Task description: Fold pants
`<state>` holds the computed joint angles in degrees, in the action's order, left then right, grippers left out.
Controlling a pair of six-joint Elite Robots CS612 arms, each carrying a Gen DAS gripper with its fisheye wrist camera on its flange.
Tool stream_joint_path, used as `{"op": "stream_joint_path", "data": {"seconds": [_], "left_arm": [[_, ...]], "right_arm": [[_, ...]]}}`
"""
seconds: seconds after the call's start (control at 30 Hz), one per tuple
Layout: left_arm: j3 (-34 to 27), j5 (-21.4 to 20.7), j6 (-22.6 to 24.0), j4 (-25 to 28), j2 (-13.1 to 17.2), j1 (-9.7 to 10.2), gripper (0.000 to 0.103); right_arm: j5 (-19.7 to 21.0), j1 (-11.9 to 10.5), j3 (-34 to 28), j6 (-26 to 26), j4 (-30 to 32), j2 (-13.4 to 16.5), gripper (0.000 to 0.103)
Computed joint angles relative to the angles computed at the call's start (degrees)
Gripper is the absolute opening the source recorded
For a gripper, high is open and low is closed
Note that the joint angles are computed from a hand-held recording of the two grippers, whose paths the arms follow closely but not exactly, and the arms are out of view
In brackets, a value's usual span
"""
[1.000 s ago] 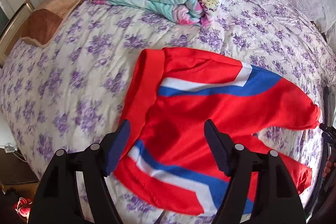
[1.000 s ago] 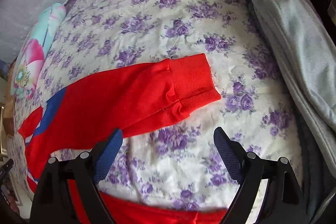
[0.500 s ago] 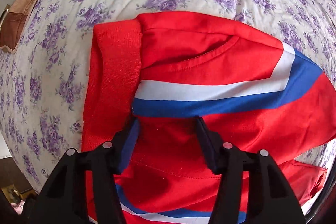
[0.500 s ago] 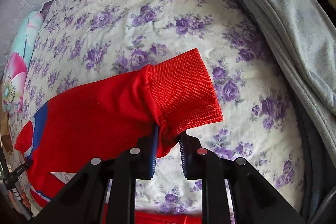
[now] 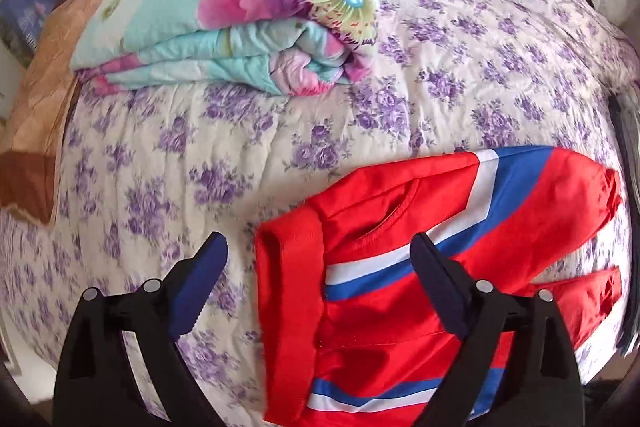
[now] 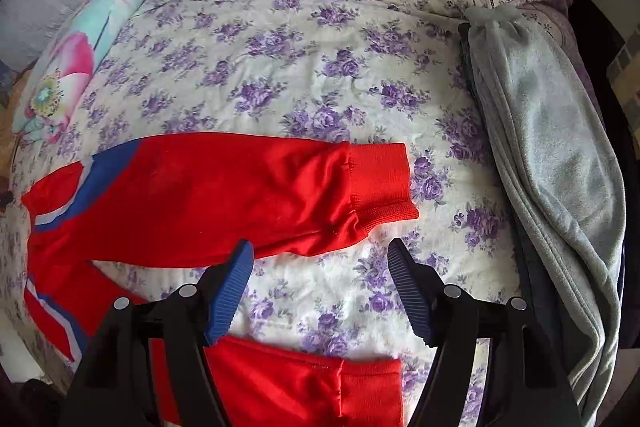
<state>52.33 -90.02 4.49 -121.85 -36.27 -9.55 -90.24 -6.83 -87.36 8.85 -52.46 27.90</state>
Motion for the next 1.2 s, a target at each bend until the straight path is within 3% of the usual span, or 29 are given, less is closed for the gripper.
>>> {"op": "stream_joint_path", "data": {"seconds": [0.17, 0.4, 0.43, 0.5, 0.57, 0.63, 0.83, 1.03, 1.2], "left_arm": [[-11.2, -3.1, 5.6, 11.5, 6.3, 1.21, 0.09], [-17.3, -6.2, 10.4, 17.4, 10.4, 0.72, 0.087], [-17.4, -5.8, 11.0, 17.6, 10.7, 0.55, 0.082], [-19.4, -5.1, 11.6, 20.5, 12.0, 0.34, 0.034], [-19.9, -4.4, 11.7, 20.9, 12.6, 0.29, 0.023], [-18.3, -5.2, 12.2, 18.8, 11.8, 0.36, 0.019], [-10.7, -4.3, 13.5, 11.4, 7.9, 0.06, 0.016], [-4.7, -2.5, 14.6, 6.5, 4.4, -0.47, 0.015], [-5.6, -1.7, 14.0, 7.2, 4.6, -0.51, 0.015]], "right_arm": [[1.3, 0.4, -2.0, 0.2, 2.7, 0.1, 0.07], [0.3, 0.6, -2.3, 1.3, 4.8, 0.1, 0.07], [0.0, 0.7, -1.8, 0.9, 4.6, -0.1, 0.07], [-0.4, 1.1, -0.4, -0.8, 3.4, -0.7, 0.07], [-0.5, 1.8, 2.0, -4.5, 1.2, -1.7, 0.07], [0.9, 2.7, 5.4, -9.8, -2.1, -3.2, 0.07], [17.3, 4.6, 22.5, -30.6, -10.7, -9.4, 0.07], [21.2, 8.3, 47.1, -43.7, -16.9, -18.6, 0.07], [19.5, 10.6, 66.9, -49.4, -23.8, -26.5, 0.07]]}}
